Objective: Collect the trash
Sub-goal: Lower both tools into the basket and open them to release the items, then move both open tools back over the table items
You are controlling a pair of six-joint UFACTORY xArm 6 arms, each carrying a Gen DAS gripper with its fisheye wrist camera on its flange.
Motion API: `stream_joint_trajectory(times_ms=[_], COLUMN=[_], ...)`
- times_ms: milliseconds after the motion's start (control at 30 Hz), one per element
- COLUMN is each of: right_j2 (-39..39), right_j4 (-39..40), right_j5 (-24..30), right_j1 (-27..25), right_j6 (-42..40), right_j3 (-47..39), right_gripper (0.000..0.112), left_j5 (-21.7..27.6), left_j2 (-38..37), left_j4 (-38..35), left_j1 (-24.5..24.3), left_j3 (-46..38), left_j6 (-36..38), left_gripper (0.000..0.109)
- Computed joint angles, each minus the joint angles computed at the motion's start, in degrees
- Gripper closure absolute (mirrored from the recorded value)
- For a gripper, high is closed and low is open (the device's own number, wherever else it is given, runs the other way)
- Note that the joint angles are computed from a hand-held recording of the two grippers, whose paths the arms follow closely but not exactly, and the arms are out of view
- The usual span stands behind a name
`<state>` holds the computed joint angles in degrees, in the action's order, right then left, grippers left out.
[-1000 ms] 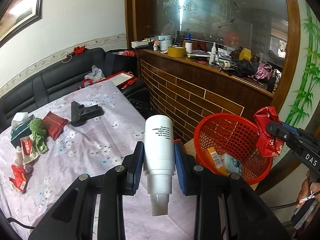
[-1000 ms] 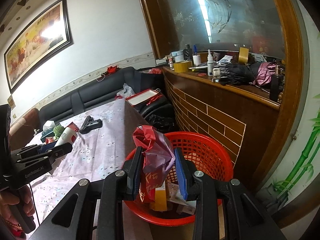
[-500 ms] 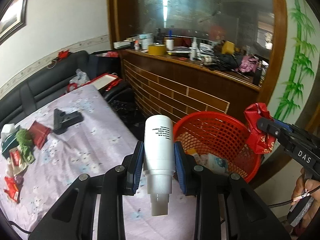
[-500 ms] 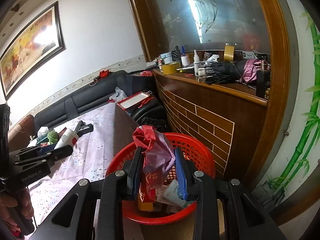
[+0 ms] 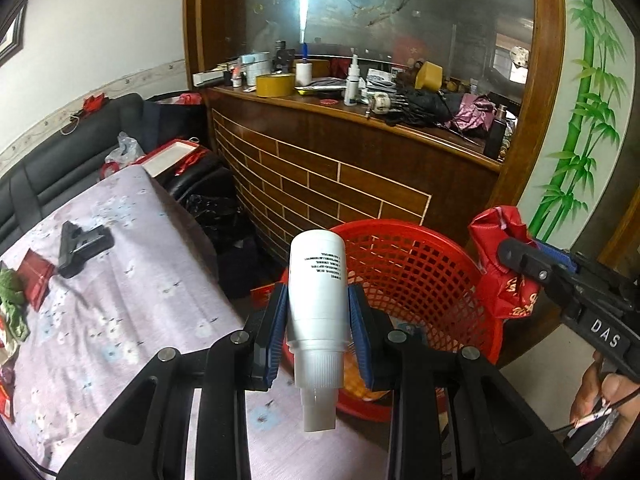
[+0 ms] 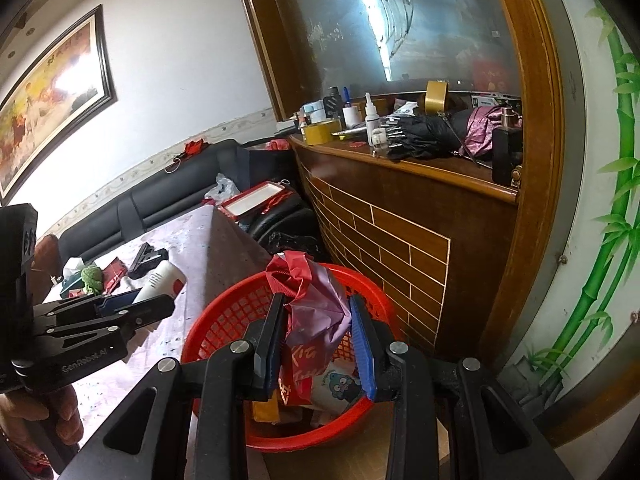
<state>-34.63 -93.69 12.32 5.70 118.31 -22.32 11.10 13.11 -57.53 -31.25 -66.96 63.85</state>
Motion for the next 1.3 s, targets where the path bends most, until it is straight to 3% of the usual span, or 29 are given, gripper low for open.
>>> stream_joint_trajectory(times_ms=[467,500,533,600,667,767,867,1067,1300], right_j2=[2.84,3.02,3.27,3.51,3.32,2.39,1.29,-0.30,5.31], right_j4=[-2.12,-2.02,-2.28,-2.66,-1.52,-0.35,0.28,0.80,-3.78], right_j5=[-2.14,-2.14,-2.30,-2.72,-2.22,-1.16,-1.10,2.16,3.85], right_j1=[-3.39,-3.50,-3.65,-3.89,-3.66,-2.98,-2.53,1.11,7.53], right_j6=[1.99,1.99,2.44,3.19,2.41,1.61,1.43,2.41,6.88], right_j3=[-0.90,-1.01,-1.19,-1.31,-1.09,-0.59,-0.19,-0.40,-6.15], right_gripper=[0.077,0.077,0.076,0.062,0.050,0.049,0.045,0.023,0.010], left_j5=[-0.04,0.04,-0.06,-1.92,-3.00,-4.01,-5.90,-9.55,-12.47], left_j2=[4.01,4.12,4.16,3.84,3.08,2.07,-0.08,-4.68,-8.83], left_j4=[2.20,2.24,2.05,-1.63,-7.50,-5.81,-11.90,-24.89,-45.56], left_j1=[-2.18,-2.19,-2.26,-2.74,-3.00,-2.67,-1.97,2.45,10.56], left_j3=[-3.52,-3.66,-3.73,-3.42,-3.14,-1.90,-0.06,3.35,5.12], left_j6=[-2.59,-2.64,-2.72,0.03,5.55,4.89,11.98,23.87,42.24], left_gripper=[0.079,0.073,0.056,0.029,0.026,0.026,0.025,0.024,0.018])
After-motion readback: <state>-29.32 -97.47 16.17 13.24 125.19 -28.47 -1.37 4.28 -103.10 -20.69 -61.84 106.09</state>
